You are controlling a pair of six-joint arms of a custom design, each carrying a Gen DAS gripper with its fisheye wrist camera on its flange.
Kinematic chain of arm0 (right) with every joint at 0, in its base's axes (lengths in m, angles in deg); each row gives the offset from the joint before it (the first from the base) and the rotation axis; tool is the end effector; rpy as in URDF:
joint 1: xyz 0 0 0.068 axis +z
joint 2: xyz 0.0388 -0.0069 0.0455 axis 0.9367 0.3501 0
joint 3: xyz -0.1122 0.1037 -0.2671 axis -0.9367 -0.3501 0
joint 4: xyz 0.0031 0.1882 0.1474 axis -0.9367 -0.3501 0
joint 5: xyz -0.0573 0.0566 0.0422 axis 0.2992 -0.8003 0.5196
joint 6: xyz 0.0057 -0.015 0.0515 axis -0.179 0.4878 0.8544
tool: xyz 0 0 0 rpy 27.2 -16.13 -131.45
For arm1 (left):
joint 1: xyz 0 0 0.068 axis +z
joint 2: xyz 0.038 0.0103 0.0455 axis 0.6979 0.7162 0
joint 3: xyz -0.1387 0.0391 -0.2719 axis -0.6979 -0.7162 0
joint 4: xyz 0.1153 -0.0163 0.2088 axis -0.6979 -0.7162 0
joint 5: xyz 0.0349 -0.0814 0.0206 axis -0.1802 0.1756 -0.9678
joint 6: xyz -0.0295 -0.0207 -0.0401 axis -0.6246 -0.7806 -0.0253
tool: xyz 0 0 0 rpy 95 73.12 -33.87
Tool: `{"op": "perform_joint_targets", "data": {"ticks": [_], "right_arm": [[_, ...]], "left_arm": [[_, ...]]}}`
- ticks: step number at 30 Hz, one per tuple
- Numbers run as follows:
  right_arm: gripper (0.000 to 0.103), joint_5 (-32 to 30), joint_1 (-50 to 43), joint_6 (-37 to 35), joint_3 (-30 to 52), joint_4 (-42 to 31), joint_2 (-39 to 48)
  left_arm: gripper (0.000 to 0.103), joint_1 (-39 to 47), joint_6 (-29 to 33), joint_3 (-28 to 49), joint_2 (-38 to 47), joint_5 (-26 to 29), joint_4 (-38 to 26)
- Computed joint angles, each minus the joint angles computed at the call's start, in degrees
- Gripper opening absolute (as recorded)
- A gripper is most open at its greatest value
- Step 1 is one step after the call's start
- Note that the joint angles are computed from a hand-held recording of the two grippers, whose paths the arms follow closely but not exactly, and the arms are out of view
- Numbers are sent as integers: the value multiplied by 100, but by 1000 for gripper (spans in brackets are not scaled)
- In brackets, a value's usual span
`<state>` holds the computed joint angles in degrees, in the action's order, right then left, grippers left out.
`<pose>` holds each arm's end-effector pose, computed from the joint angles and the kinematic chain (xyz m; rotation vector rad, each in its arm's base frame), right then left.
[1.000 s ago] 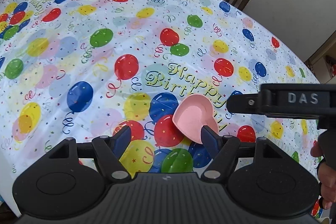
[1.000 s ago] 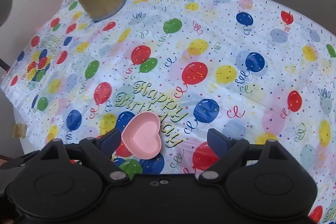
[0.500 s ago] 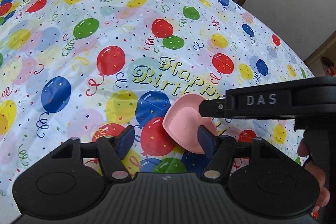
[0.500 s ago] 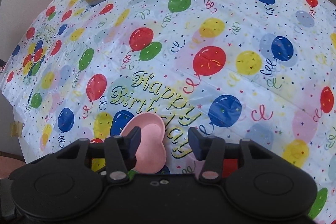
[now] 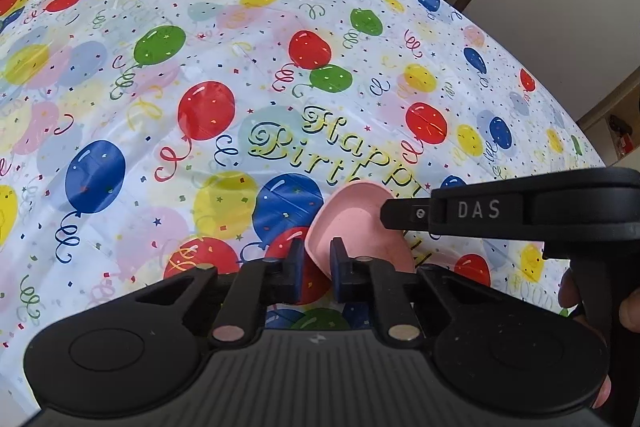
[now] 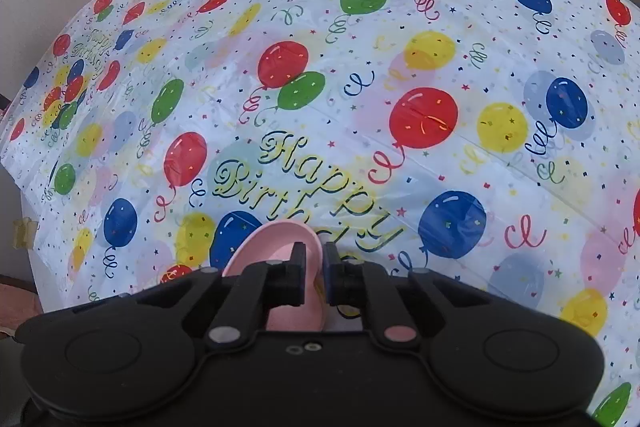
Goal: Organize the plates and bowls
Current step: 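Close both grippers on the rim of the pink heart dish, then carry the heart dish with both grippers and lower it into the cream bowl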
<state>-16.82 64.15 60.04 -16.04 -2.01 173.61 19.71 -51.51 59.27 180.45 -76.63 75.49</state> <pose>0.3099 -0.0185 0.1176 0.1077 2.7634 0.3992 0.3010 -0.1426 0.1010 0.1490 2.6743 -0.4347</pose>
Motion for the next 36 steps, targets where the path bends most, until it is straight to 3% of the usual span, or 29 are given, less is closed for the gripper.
{"op": "perform_joint_targets", "data": {"ticks": [8, 17, 27, 36], "right_arm": [[1, 90, -59, 81, -220, 28, -331], [1, 123, -301, 128, -602, -447, -1527], [1, 286, -696, 62, -885, -1761, -3497], [1, 321, -1517, -222, -950, -3207, -5141]], "left_arm": [[9, -83, -57, -55, -383, 59, -268], [9, -328, -46, -168, -1312, 222, -903], [9, -738, 185, -228, -2464, 516, -1809], [9, -1484, 210, -374, -3214, 621, -2256]]}}
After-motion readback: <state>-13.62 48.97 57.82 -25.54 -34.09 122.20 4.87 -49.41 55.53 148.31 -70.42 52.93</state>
